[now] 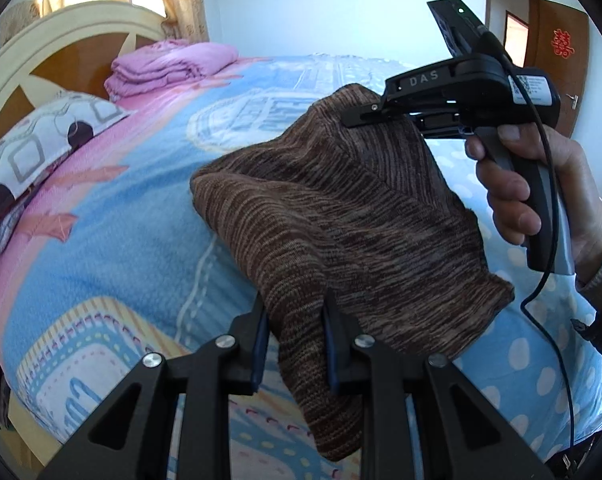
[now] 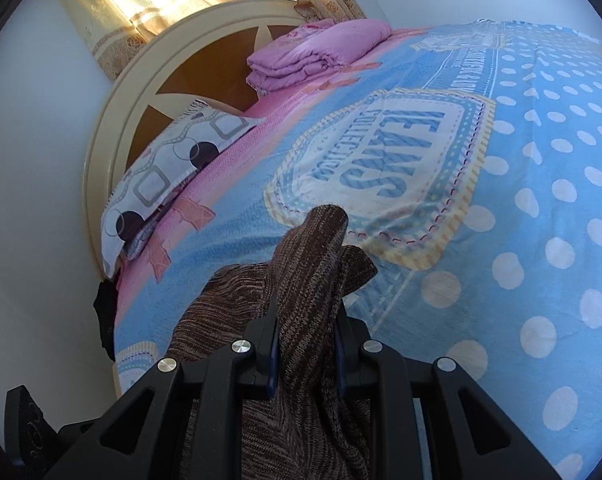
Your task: Fold small clothes
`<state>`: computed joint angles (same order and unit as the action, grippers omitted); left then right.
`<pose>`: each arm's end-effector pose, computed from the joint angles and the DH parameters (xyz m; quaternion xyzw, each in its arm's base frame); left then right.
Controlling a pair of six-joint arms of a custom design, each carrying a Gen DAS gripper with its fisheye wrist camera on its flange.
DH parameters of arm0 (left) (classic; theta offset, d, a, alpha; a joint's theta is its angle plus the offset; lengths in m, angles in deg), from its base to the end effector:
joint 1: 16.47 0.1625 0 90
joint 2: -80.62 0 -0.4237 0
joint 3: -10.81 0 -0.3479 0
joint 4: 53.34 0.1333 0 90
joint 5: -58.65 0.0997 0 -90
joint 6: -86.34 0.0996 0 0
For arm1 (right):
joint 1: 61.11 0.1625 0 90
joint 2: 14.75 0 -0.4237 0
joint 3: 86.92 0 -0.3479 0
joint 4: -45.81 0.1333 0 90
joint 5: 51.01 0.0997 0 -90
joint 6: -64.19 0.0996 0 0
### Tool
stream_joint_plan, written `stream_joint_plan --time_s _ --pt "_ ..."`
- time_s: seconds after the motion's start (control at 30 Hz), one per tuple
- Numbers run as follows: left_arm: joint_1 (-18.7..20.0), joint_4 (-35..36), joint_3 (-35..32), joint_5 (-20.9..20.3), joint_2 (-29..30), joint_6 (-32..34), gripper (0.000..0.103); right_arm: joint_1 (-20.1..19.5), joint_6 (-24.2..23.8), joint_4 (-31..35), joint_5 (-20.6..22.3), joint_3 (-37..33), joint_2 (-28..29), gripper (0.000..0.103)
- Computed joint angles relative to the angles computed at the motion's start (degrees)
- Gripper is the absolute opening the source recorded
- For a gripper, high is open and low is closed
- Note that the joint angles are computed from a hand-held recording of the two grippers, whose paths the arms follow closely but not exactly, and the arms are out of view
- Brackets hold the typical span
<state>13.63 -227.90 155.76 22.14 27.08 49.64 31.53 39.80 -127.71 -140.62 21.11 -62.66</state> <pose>-0.1830 -0.3527 0.0847 0.2056 0.8678 -0.2999 0.3387 0.1609 -0.5816 0.1235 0.2295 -0.9519 0.1998 0.0350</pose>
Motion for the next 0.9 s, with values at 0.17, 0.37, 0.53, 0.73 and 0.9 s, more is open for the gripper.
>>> stream_joint_plan --time_s 0.17,0.37,0.53,0.73,0.9 --pt "1.66 -1.55 0.23 -0.64 0.9 0.41 0.025 -0.75 0.9 0.36 -1.12 -1.34 1.41 0.021" --pt "2.26 -2.39 0.55 -0.35 2.6 -0.63 0.026 -1.89 2.1 0.28 -3.37 -2.76 3.19 0.021" --pt "1.76 -2.8 0.89 0.4 3.07 -1.23 0.027 -2.36 2.67 0.38 -4.37 -3.38 4.19 0.022" --pt "0.7 -0.09 1.01 0.82 2.68 -3.63 0.034 -1.16 2.37 -0.56 -7.89 -3.56 4.64 0.025" --pt "-2.35 5.53 1.2 2.99 1.16 -7.34 0.039 0.65 -0.87 -4.22 -11.51 -2.33 5.06 0.027"
